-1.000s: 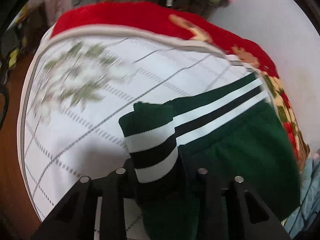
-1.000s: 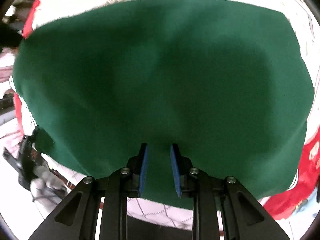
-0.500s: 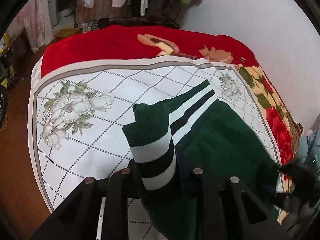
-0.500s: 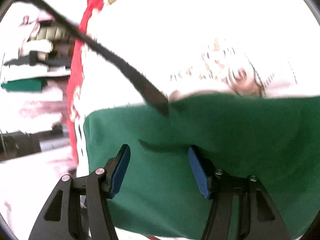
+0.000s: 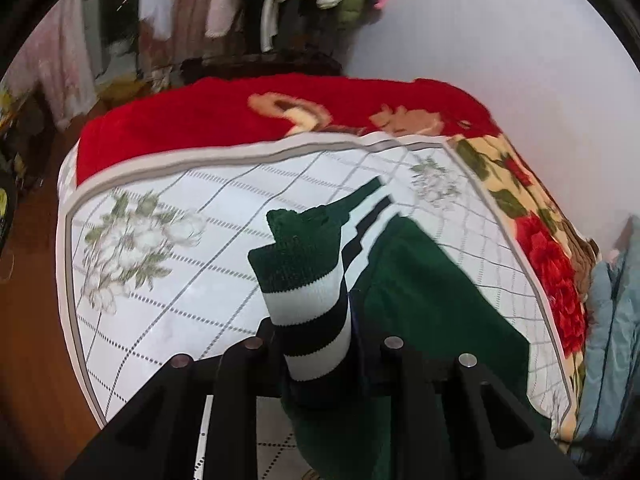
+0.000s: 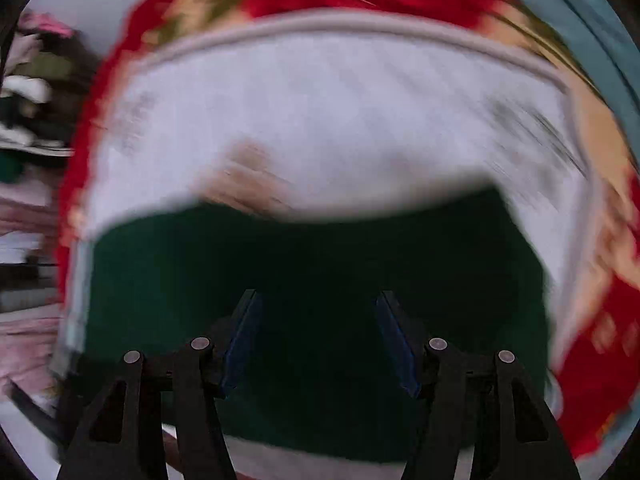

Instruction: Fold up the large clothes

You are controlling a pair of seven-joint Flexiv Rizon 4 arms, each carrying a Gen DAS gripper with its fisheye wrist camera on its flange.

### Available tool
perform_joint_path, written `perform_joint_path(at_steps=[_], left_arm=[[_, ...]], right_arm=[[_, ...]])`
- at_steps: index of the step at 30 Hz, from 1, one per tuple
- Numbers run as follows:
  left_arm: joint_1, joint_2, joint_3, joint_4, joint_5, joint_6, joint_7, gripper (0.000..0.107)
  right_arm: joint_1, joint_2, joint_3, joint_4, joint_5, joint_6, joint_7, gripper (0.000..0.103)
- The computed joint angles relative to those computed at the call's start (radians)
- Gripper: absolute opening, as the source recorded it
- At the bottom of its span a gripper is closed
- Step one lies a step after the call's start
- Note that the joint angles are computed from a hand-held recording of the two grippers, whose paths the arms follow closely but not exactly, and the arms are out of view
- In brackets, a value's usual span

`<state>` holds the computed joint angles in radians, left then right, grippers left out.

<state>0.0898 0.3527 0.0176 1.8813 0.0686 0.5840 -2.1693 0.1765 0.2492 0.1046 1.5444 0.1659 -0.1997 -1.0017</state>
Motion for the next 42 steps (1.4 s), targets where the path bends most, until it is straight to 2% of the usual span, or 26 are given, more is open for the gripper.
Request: perform_joint_path(at_steps=[2,4,6,8,12,14,15,16,18,22,24,25,26,27,30,32,34,36,39,40,41,42], left_arm=[[-0.008,-0.012,-0.016,-0.024,0.010,0.011,0.021,0.019],[-0.021,-0.025,-0.032,-0.052,0.023,0.025,0.052,0.019],[-0.035,-0.036,-0.039,-0.072,0.024,0.041,0.080,0.019],[-0.053,-0.052,-0.053,-0.101,0.034,0.062,0.124,0.019],[-0.099,-0.080,-0.065,-0.146,0.018,0.122,0.220,0.018],[-0.132,-0.094,-0.073,-0.165,0.001,0.167,0.293,0.018],[-0.146,-0.099,-0.078,-0.172,-0.003,0.184,0.323,0.018],[-0.167,-0.105,-0.085,-0.180,-0.012,0.209,0.369,0.017],[-0.211,-0.114,-0.091,-0.182,-0.052,0.248,0.453,0.016],[-0.311,-0.125,-0.100,-0.143,-0.160,0.314,0.621,0.011],[-0.361,-0.131,-0.106,-0.114,-0.223,0.320,0.704,0.010],[-0.397,-0.132,-0.107,-0.085,-0.270,0.320,0.758,0.010],[-0.418,-0.135,-0.108,-0.070,-0.301,0.308,0.797,0.010],[-0.434,-0.133,-0.111,-0.053,-0.321,0.300,0.828,0.010],[-0.489,-0.133,-0.127,0.004,-0.375,0.256,0.930,0.010],[-0.505,-0.136,-0.136,0.023,-0.373,0.187,0.984,0.010],[-0.493,-0.140,-0.149,0.012,-0.328,0.119,0.993,0.011],[-0.481,-0.147,-0.142,-0.010,-0.334,0.062,0.997,0.015],[-0.460,-0.154,-0.127,-0.060,-0.376,-0.039,0.987,0.026],[-0.457,-0.148,-0.125,-0.065,-0.384,-0.062,0.979,0.040],[-0.447,-0.146,-0.120,-0.080,-0.388,-0.091,0.969,0.067],[-0.442,-0.129,-0.116,-0.068,-0.384,-0.098,0.959,0.081]], right_arm=[[-0.046,0.078,-0.019,0.082,-0.064,-0.052,-0.029,0.066],[-0.099,0.149,-0.041,0.186,-0.113,-0.077,-0.046,0.078],[-0.139,0.190,-0.076,0.274,-0.114,-0.070,-0.072,0.078],[-0.173,0.223,-0.139,0.347,-0.004,-0.033,-0.094,0.078],[-0.194,0.253,-0.145,0.372,0.101,0.067,-0.063,0.078],[-0.172,0.261,-0.179,0.367,0.246,0.103,-0.062,0.040],[-0.149,0.254,-0.179,0.364,0.291,0.102,-0.036,0.040],[-0.128,0.224,-0.147,0.337,0.272,0.078,-0.049,0.040],[-0.104,0.205,-0.130,0.323,0.288,0.090,-0.059,0.040],[-0.110,0.215,-0.187,0.328,0.443,0.097,-0.013,0.040],[-0.136,0.249,-0.219,0.334,0.482,0.088,0.021,0.043],[-0.163,0.287,-0.241,0.342,0.498,0.091,0.049,0.058],[-0.184,0.322,-0.252,0.331,0.488,0.085,0.080,0.080],[-0.205,0.354,-0.260,0.326,0.449,0.072,0.097,0.085],[-0.236,0.404,-0.292,0.271,0.283,-0.060,0.114,0.086],[-0.241,0.402,-0.336,0.251,0.260,-0.112,0.101,0.086],[-0.246,0.401,-0.360,0.240,0.265,-0.147,0.086,0.086],[-0.242,0.392,-0.355,0.238,0.307,-0.123,0.083,0.086],[-0.218,0.392,-0.329,0.303,0.421,0.007,0.052,0.086],[-0.202,0.383,-0.322,0.319,0.447,0.041,0.033,0.086],[-0.190,0.383,-0.328,0.329,0.463,0.054,0.014,0.086],[-0.164,0.366,-0.328,0.339,0.507,0.084,-0.012,0.086]])
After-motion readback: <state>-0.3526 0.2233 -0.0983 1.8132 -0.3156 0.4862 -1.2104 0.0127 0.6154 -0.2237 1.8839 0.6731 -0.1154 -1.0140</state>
